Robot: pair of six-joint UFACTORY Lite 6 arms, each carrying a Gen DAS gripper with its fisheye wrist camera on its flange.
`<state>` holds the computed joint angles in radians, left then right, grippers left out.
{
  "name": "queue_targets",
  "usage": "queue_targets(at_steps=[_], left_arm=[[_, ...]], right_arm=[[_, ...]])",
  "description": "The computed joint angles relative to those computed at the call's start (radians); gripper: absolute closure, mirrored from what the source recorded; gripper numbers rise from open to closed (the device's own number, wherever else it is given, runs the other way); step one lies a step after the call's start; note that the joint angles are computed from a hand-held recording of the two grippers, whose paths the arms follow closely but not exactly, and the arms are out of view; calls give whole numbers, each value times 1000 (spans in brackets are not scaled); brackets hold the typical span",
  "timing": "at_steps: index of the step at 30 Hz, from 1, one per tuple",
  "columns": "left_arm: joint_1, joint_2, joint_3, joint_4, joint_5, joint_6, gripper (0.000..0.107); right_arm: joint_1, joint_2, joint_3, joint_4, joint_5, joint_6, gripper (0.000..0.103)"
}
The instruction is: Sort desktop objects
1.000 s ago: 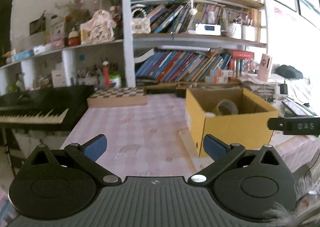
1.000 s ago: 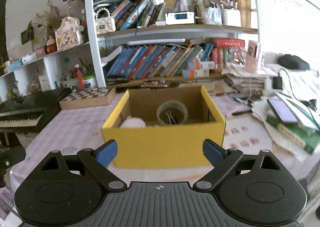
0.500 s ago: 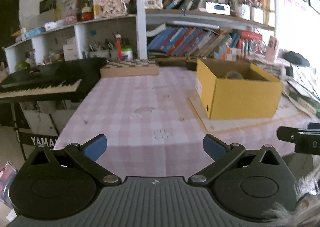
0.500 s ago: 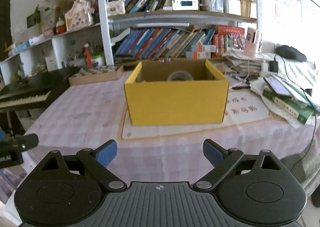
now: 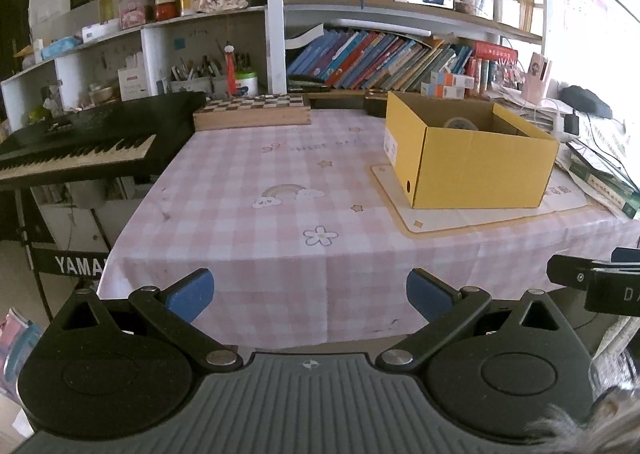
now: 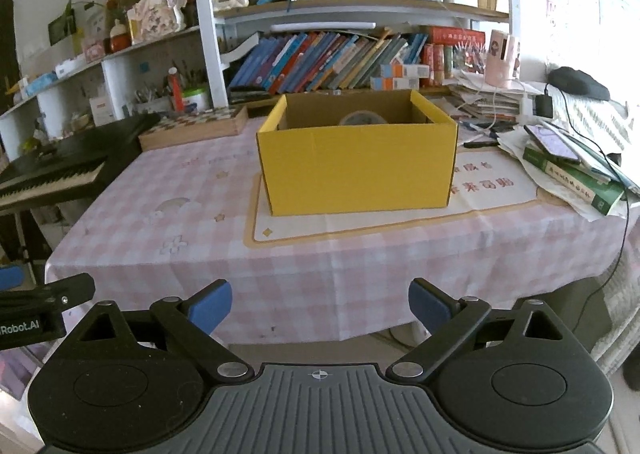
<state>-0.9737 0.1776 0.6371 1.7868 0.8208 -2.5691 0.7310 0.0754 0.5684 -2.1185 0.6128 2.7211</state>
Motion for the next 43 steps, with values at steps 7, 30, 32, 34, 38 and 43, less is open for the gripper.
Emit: queue_targets(at_steps=[7,30,32,34,38,43], left_arm=[[-4,3,2,1,-8,-5,4],[17,22,12,42,-44,-28,4],[18,19,5,59,-41,-43,4],[15,12,-11,96,-32,-79,4],[9,13,-10,113,-26,-86,4],[22,26,9,95,-41,-67,4]], right_arm=[[4,-2,-2,13,-12,-8,6],[-2,11,7,23,-28,-16,5],[-2,15,12,28,-31,-21,5],[-3,19,17,31,-34,-25,5],[-9,23,23,29,-41,-27,5],[-16,36,33,25,-50,-24,5]])
